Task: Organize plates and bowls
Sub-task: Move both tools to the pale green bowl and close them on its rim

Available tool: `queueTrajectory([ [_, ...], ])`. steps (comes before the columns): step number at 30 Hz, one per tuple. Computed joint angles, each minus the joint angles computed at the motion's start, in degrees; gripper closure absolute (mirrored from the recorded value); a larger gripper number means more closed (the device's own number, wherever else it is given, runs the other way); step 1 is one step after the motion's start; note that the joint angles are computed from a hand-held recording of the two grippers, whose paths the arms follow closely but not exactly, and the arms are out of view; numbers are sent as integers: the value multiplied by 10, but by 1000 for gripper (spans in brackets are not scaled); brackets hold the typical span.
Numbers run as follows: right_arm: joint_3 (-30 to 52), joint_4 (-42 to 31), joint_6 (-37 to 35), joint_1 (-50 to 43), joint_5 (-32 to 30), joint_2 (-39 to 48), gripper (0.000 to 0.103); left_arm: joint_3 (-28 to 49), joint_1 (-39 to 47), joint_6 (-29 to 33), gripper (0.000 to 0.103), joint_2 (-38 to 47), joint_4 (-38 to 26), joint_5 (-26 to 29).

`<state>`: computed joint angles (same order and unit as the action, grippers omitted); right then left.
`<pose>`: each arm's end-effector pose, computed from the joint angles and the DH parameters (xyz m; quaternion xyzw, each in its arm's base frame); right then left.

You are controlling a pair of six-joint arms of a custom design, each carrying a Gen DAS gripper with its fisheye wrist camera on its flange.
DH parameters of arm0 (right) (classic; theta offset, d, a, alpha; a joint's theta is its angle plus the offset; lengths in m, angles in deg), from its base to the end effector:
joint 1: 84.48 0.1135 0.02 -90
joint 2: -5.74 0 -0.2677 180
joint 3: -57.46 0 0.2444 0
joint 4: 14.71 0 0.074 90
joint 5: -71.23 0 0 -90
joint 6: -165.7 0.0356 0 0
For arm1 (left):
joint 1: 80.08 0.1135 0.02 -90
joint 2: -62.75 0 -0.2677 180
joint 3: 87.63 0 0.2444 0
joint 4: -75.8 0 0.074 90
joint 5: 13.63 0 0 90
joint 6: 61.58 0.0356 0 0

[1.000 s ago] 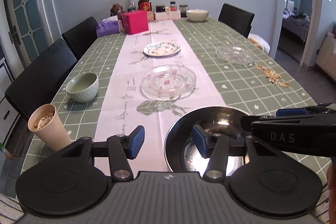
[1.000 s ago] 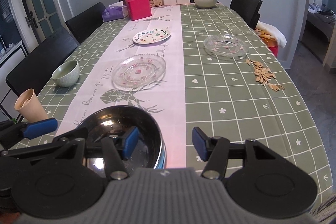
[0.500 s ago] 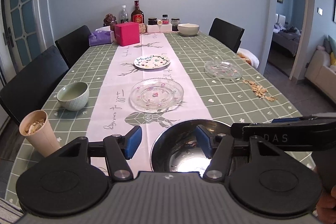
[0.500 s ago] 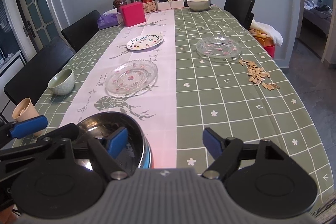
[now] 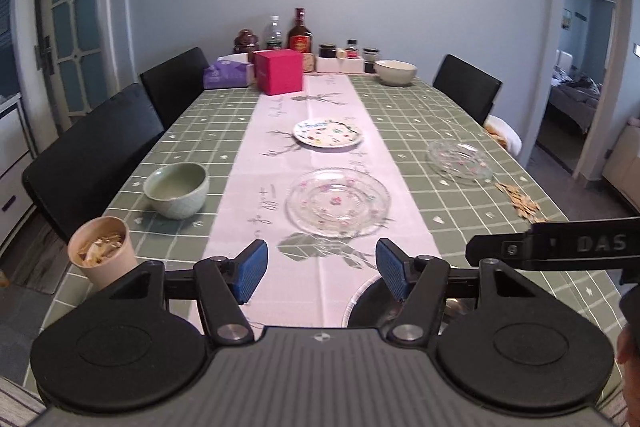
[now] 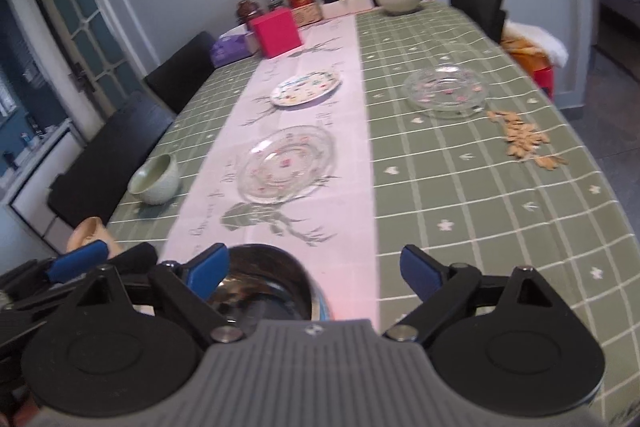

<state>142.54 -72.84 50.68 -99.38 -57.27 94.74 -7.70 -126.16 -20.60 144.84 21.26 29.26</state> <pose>0.3023 -0.0575 0.2745 -0.1601 0.9056 0.2229 0.3235 0.2139 -0.1845 0.2873 -0.1370 0.8750 0.0646 0.4598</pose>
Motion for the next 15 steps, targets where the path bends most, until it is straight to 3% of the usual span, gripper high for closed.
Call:
queueTrajectory([
  [4,84,-90,-20,24,-26,48,12,10,16,30,30,-18,-26,-13],
  [11,139,-124,-2,58,-33,83,12,46,61,35,30,-52,-68,-29],
  [15,184,-176,9,74,-46,121,12,60,93,90,30,-78,-54,-21],
])
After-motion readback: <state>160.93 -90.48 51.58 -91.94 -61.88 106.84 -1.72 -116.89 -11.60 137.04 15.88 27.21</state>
